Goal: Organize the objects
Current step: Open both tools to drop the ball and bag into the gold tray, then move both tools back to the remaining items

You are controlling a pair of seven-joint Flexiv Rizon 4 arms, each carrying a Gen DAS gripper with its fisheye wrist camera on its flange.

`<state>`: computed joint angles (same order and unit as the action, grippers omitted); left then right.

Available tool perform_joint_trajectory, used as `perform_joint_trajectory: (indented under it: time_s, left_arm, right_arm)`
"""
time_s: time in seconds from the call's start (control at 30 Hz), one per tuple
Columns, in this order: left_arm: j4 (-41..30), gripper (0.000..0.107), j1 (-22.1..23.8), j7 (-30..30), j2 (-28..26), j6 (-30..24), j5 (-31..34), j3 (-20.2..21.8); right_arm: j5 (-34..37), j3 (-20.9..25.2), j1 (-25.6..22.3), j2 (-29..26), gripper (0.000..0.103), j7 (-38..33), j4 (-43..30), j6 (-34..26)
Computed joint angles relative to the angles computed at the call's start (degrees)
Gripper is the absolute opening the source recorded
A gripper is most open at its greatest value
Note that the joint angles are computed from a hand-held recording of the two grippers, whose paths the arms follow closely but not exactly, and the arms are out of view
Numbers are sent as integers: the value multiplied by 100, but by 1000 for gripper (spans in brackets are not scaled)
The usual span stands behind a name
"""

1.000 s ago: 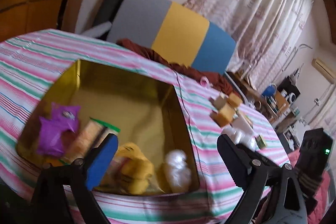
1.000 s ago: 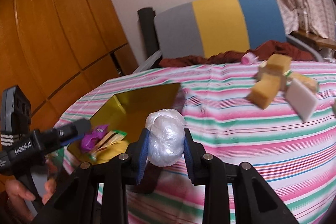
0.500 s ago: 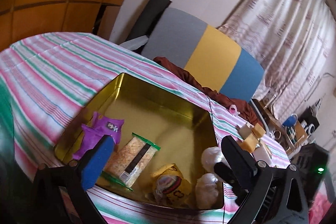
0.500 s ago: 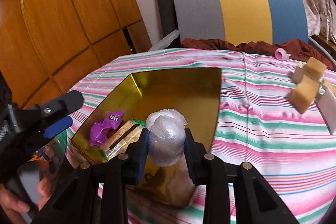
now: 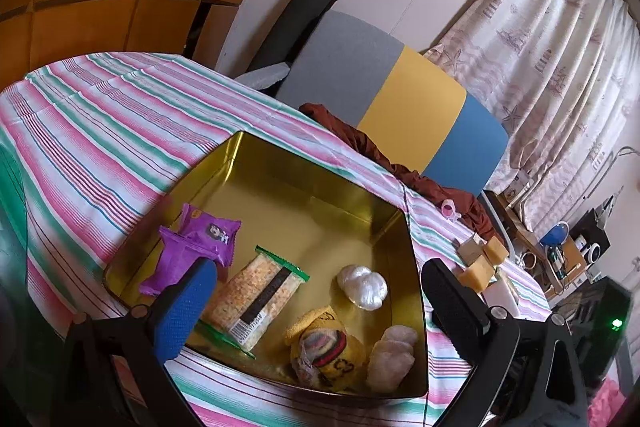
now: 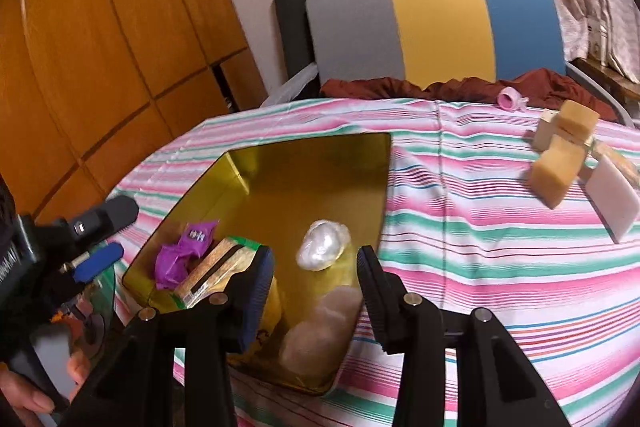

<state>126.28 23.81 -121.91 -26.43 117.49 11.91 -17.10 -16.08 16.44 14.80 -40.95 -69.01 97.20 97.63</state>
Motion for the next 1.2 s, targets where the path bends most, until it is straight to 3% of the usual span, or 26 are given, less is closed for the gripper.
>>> perform_joint_trajectory:
  time_s: [0.17, 0.6, 0.87, 1.03, 1.2]
  left_arm:
    - [-34, 103, -31, 109, -7, -144, 40, -89]
    - [-188, 103, -320, 900, -114, -392, 66, -411]
    - [-462, 103, -538, 1294, -363, -519, -55, -869]
    - [-671, 103, -484, 1621, -585, -867, -72, -1409]
    - [-788, 103, -579, 2231, -745, -1144, -198, -1786]
  right_arm:
    - [88, -52, -65, 96, 44, 77, 91, 103]
    - [274, -699, -50, 294, 44, 416, 469, 233]
    - [372, -1051, -139, 320, 44, 533, 681, 217]
    - [326, -1223, -259, 261, 44, 491, 711, 51]
    - [415, -1919, -48, 247, 44, 499, 863, 106]
